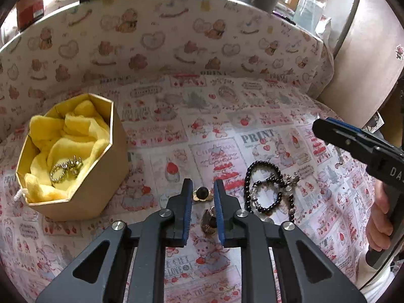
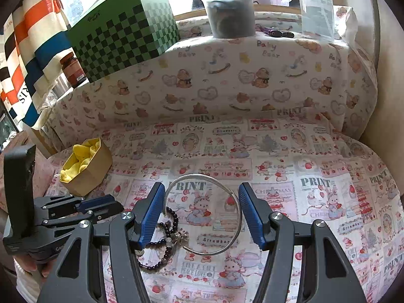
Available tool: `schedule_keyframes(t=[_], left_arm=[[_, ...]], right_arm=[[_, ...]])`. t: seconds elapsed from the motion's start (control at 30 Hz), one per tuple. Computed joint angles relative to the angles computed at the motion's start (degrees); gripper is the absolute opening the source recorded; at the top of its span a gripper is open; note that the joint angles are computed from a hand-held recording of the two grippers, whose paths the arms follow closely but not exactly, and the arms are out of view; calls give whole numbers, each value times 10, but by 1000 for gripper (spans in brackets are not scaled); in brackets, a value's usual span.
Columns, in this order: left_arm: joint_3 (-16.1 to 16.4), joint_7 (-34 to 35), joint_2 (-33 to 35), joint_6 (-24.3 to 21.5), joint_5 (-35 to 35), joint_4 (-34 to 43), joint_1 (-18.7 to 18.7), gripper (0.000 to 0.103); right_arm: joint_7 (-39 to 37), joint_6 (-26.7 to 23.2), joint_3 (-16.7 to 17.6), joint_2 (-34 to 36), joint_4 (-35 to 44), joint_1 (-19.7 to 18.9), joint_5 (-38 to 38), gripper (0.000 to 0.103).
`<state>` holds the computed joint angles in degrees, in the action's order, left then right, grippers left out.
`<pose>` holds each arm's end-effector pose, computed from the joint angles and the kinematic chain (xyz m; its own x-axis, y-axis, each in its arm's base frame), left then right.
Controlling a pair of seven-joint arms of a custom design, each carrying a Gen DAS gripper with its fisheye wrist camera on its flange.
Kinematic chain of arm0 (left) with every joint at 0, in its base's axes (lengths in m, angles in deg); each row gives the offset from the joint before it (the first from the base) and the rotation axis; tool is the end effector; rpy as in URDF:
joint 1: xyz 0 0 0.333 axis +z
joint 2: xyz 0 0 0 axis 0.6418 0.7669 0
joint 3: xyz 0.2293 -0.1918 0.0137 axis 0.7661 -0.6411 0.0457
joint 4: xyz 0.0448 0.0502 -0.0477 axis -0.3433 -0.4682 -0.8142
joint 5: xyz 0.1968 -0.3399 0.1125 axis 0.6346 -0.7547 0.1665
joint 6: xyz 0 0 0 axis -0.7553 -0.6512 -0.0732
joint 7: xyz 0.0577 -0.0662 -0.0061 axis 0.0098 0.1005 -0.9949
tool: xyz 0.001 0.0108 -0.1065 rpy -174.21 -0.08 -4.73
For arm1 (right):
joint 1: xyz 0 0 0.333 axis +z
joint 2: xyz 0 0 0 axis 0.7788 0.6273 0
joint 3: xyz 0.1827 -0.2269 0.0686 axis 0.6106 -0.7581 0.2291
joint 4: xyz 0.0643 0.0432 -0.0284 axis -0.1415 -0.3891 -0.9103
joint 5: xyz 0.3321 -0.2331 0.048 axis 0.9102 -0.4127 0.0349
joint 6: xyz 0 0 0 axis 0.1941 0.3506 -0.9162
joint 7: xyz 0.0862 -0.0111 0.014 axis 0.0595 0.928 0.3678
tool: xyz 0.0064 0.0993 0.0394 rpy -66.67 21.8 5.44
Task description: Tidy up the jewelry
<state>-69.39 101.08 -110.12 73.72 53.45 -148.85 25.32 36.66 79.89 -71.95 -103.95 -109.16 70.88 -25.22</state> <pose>0.4279 -0.2513 0.5124 -0.0332 -0.9781 0.2053 -0.8295 -0.0876 -0.5516 0.4588 0.1277 0.5465 0.4080 -0.8989 -0.1598 -0.7087 -0.2015 -0.6761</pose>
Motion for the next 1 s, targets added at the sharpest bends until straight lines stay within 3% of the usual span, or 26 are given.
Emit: schedule_keyframes(t=[0.13, 0.33, 0.5, 0.6, 0.9, 1.0], left_arm=[[1, -6, 1, 2, -3, -1, 1, 2], [6, -1, -22, 32, -19, -21, -5, 2], [-36, -69, -91, 67, 50, -56, 48, 2], [-80, -153, -146, 80, 103, -79, 112, 2], [-60, -218, -195, 57, 133, -107, 136, 2], [-56, -228, -200, 50, 137, -110, 141, 2]], right_arm=[[-1, -2, 0, 1, 1, 0, 0, 63], [-1, -2, 1, 1, 1, -2, -1, 63], [0, -1, 0, 4, 1, -4, 0, 63], [-3, 1, 0, 6, 1, -4, -1, 63], [-27, 3, -4, 1, -4, 8, 14, 63], [-62, -24, -23, 1, 4, 29, 46, 63]])
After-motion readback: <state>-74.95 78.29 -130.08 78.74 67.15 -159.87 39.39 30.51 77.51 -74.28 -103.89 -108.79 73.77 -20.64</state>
